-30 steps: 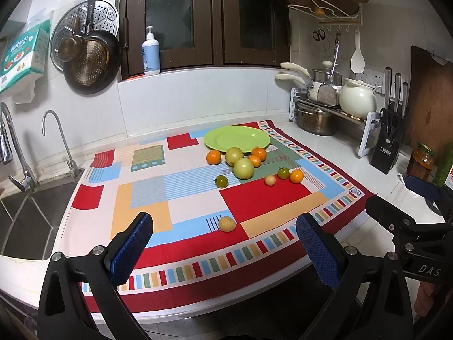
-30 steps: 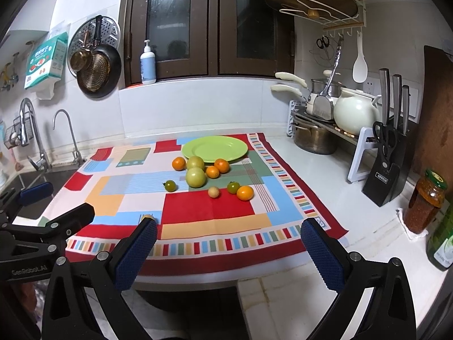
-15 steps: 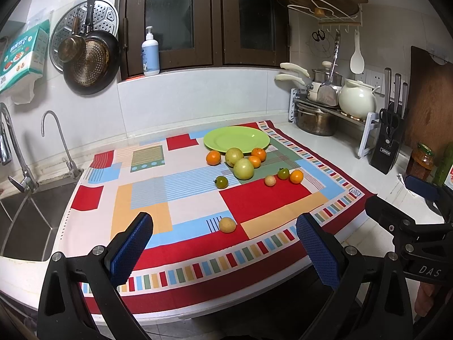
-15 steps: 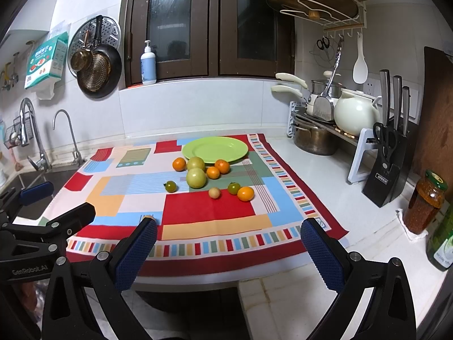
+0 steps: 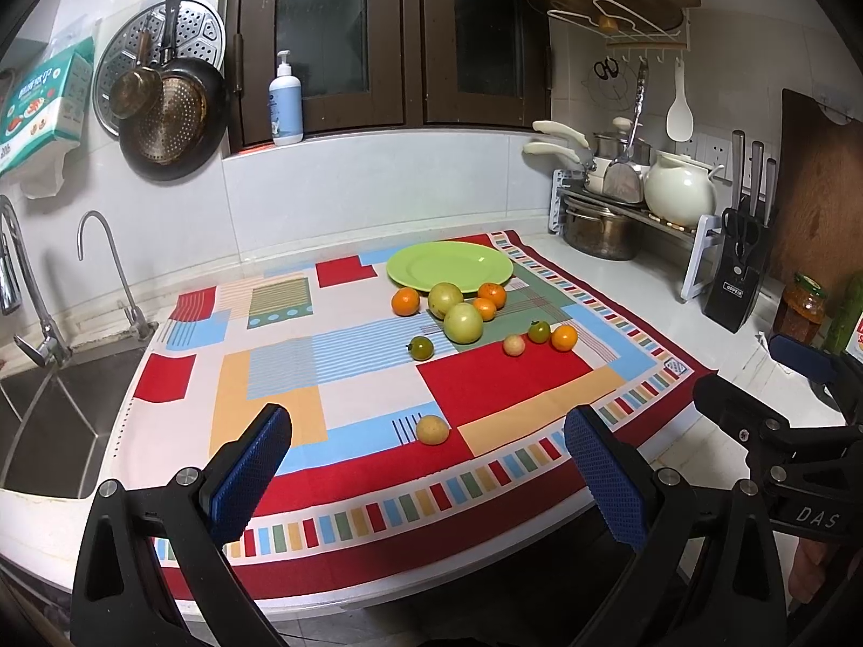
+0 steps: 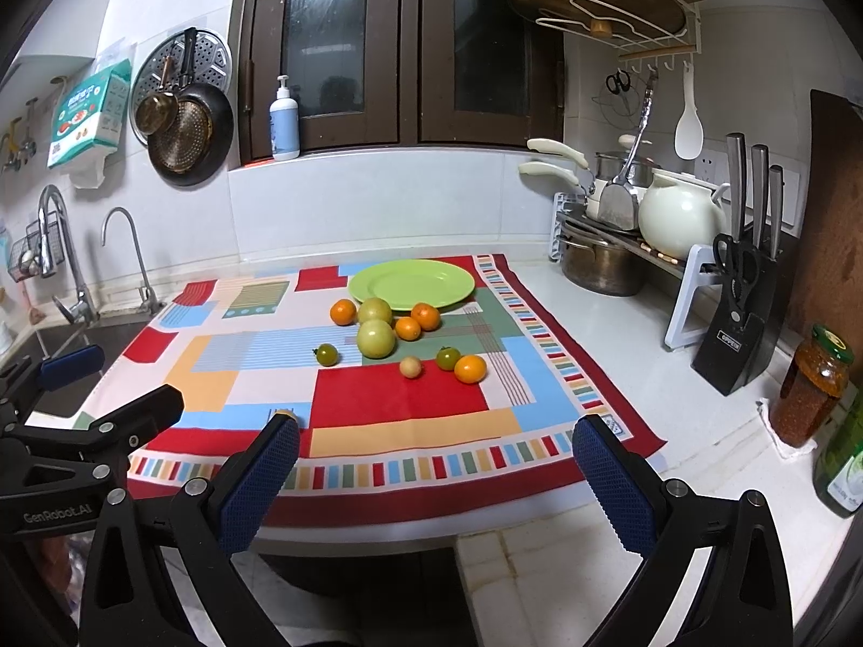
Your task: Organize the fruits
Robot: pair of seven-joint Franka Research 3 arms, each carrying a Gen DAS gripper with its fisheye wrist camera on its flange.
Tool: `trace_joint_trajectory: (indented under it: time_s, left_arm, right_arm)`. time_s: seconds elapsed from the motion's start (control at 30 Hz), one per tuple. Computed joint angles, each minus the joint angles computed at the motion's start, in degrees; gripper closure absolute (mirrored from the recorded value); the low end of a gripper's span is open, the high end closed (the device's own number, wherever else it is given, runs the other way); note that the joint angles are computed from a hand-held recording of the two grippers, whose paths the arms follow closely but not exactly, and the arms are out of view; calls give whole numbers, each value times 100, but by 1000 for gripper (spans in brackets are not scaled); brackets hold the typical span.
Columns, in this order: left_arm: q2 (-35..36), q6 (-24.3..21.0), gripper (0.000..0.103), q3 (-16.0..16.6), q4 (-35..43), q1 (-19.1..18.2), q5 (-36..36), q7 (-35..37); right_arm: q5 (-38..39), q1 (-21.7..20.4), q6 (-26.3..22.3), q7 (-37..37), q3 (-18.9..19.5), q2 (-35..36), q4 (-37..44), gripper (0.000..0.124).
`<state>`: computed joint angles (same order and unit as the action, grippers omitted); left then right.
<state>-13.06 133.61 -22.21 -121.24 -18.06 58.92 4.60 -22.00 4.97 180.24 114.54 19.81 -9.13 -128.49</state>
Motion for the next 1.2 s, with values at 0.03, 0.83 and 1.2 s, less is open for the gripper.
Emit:
trace_joint_trajectory:
  time_s: [0.03, 0.83, 1.2]
  left_arm:
    - [9, 12, 0, 6, 8, 1, -4, 11]
    - [419, 256, 8, 211, 98, 90, 104, 171]
    - [1208, 533, 22, 578, 518, 90, -295, 576]
  right_arm:
    - [0, 2, 0, 3, 0, 5, 6, 22]
    - [536, 975, -209, -968, -790, 766, 646, 25]
    - [2401, 1516, -817, -2838, -1060, 1954, 1877, 41]
